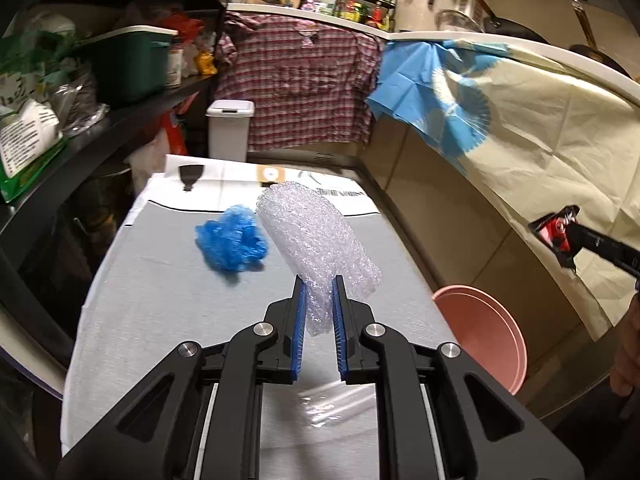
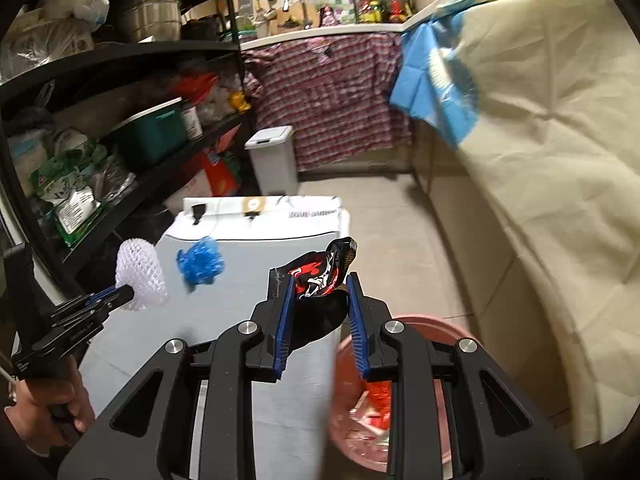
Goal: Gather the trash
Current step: 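Carry the white foam mesh and candy wrapper over the pink bucket with both tools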
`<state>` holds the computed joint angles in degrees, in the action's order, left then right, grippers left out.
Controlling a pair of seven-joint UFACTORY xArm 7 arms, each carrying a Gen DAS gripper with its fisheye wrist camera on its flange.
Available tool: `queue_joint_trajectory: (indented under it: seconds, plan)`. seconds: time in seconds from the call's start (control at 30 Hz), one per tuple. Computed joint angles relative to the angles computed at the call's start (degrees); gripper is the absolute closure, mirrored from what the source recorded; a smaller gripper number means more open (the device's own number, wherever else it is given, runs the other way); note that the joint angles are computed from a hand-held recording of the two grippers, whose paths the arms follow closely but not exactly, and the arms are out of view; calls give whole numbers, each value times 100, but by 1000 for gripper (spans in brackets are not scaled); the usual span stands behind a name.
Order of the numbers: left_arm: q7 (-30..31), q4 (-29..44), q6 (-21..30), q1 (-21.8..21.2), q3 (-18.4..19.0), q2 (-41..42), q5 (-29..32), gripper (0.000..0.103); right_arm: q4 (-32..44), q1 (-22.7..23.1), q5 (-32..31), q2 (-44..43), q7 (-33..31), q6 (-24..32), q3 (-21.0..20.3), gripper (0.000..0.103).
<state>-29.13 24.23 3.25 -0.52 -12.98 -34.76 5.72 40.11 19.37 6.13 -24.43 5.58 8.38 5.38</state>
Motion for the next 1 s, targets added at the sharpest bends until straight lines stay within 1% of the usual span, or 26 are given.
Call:
queue_joint_trajectory:
  seconds: [0.17,0.23,0.33,0.4,0.5,0.6,0.67,0.73,0.77,0.83,0.93,1.0]
  plan:
    - [-122,107,-15,-105,-249,90,36,90,-147,-109,39,-200,-93,46,-230,77]
    - [-203,146,-43,-106,-374,94,68,90,-192,-206,26,-237,-98,27,-243,77]
    - [-254,256,-64,-178,-457,147,117,90,-274,-357,2,-248,-67,-47,-248,77]
    - [-300,322,-84,-192,-527,190,151,90,-306,-501,-62,-222,13,-91,-176,77]
    - [-367,495,-71,-234,-689,389,224,90,-357,-367,68,-183,-66,-130,-398,77]
    - [-412,649,-54,-233,-855,592,364,90,-396,-388,133,-159,-97,-174,-499,77]
    - [-488,779,-116,-208,-994,796,454,90,-399,-231,298,-104,-223,-185,-727,77]
    - [-546,919,-163,-216,-1076,1035,527,90,-380,-332,297,-26,-262,-163,-706,77]
    - [-602,995,-195,-157,-1177,1161,595,90,-370,-385,293,15,-269,-150,-688,77]
    - [-723,1128,-260,-28,-1375,1384,751,90,-336,-312,398,105,-369,-126,-789,77]
    - [-996,1376,-409,359,-1859,1786,1110,90,-281,-278,522,231,-497,-147,-837,77]
    - [-1187,1483,-452,547,-2077,1971,1329,90,-227,-100,721,326,-665,-151,-988,77]
